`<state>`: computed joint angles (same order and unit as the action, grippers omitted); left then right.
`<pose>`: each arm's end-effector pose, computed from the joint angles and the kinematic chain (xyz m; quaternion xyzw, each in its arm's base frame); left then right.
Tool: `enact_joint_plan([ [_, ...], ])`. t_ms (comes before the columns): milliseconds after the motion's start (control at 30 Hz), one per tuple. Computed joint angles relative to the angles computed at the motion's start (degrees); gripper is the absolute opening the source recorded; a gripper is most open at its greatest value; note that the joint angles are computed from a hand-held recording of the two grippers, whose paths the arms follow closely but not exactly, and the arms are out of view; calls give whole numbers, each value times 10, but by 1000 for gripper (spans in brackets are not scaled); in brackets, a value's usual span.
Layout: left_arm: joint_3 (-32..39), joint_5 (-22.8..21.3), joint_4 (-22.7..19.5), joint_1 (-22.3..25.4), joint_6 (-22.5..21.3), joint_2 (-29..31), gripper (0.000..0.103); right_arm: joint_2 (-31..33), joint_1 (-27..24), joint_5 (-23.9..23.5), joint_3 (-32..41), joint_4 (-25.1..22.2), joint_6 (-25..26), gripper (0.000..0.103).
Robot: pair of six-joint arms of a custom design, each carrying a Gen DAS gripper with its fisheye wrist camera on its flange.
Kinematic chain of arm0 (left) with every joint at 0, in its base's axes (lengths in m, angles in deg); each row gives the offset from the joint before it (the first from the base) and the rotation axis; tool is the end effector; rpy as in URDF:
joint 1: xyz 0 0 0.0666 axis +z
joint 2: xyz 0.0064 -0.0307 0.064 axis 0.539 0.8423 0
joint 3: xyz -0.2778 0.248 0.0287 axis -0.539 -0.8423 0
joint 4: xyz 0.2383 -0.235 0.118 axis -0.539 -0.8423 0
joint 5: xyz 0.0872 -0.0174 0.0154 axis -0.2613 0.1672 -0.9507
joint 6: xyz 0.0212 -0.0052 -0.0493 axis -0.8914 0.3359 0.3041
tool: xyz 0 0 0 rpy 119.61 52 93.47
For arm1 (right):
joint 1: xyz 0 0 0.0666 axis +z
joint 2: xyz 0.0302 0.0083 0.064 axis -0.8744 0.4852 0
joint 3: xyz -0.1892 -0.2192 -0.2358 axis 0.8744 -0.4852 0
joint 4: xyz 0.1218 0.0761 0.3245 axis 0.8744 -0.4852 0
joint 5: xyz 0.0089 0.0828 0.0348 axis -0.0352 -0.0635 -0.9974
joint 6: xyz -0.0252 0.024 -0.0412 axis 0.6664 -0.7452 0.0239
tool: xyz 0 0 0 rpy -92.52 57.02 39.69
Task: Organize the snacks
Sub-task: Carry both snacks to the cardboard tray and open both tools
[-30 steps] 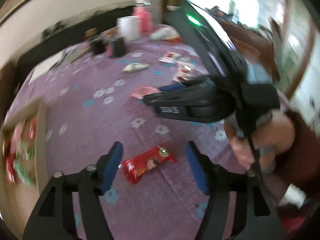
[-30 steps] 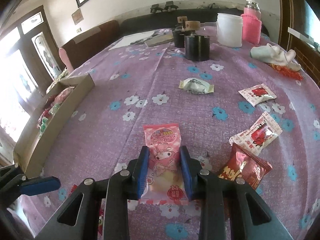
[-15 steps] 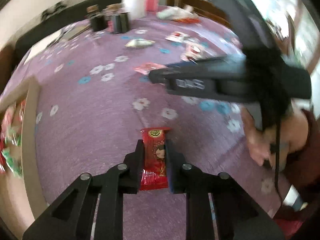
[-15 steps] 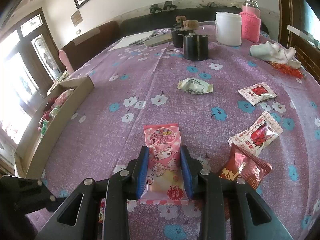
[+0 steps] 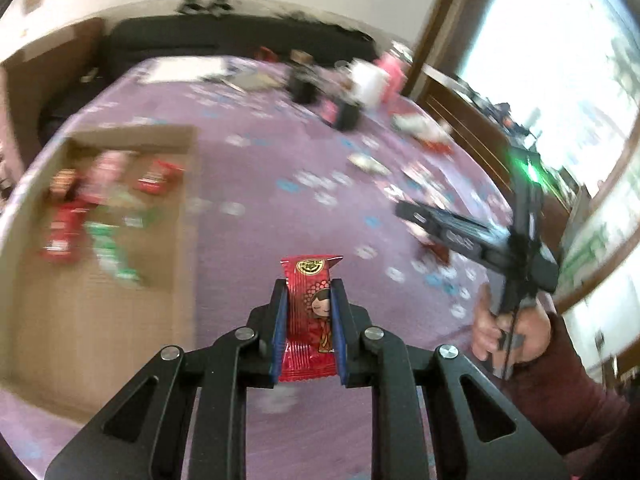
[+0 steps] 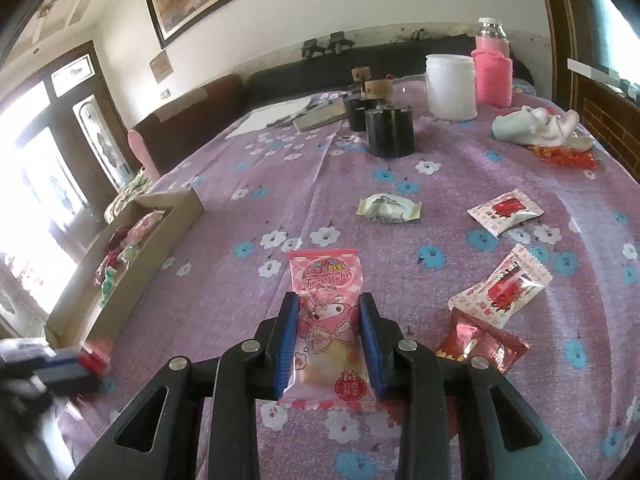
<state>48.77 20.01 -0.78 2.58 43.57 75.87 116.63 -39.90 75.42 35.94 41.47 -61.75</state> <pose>0.3270 -0.1957 0.3715 0.1643 0.9101 -0.2022 0.3222 0.3355 0.1257 0.3428 0.0463 0.9166 0.1201 0.3785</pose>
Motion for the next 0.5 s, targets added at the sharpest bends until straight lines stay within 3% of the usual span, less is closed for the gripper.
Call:
enact_joint_plan([
  [200,5,-40,-37,103,-11,-10,17,6,36,1,40,-34,-7,31],
  [333,8,-42,-43,161,-3,12,17,36,76,-10,94,-60,0,30],
  [500,12,-33,-47,199,-7,36,17,96,121,-40,166,-82,-9,30],
])
